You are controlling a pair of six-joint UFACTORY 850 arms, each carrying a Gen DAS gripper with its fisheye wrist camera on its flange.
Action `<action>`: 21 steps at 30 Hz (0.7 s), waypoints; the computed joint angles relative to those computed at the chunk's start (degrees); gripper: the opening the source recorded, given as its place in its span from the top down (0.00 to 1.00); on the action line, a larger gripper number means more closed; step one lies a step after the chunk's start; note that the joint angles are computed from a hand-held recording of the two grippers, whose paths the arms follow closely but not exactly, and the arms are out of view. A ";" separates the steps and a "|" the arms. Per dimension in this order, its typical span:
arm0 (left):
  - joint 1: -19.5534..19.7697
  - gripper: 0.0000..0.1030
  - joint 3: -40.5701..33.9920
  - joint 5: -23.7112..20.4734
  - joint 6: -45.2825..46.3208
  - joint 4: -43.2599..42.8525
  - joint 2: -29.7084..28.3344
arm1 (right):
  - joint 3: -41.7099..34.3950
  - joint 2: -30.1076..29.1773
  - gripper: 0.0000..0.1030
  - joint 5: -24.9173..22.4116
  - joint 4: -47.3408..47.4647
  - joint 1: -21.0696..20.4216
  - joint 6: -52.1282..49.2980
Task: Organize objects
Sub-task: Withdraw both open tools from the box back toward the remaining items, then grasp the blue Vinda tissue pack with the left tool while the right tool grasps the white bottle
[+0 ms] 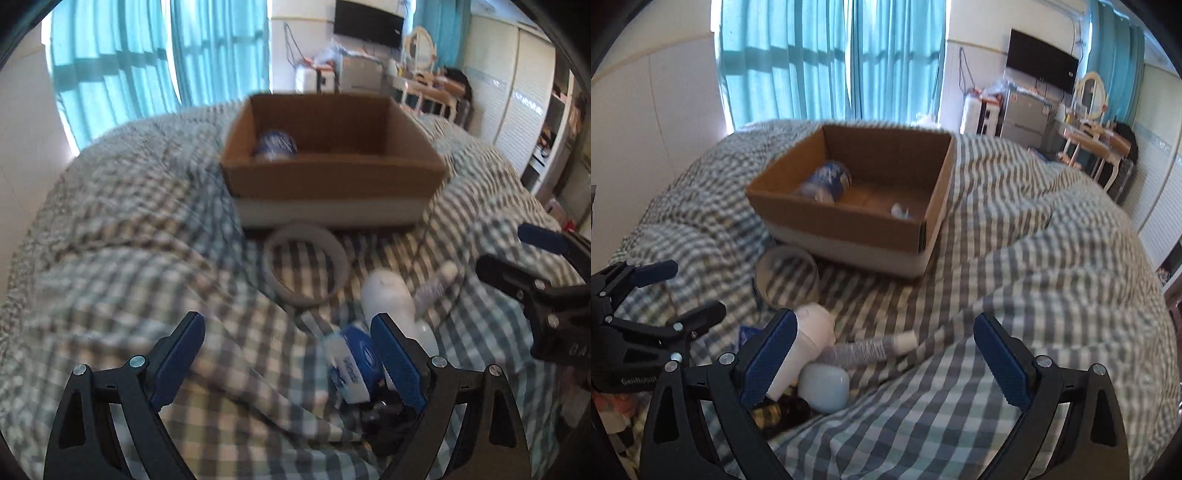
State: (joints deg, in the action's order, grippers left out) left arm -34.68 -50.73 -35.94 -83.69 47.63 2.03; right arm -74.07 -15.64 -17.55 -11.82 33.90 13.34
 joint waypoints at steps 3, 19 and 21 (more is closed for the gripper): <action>0.00 0.16 0.09 2.61 4.03 -3.04 -1.89 | -0.45 -0.77 0.06 -0.37 8.16 -1.27 -6.34; -0.01 0.77 -0.47 8.25 12.59 -11.32 -2.75 | -0.11 -1.02 0.06 -0.63 11.81 -1.73 -8.24; -0.84 0.77 0.01 6.56 9.00 -8.01 -0.97 | -0.20 -0.95 0.06 -0.73 8.75 -1.18 -5.67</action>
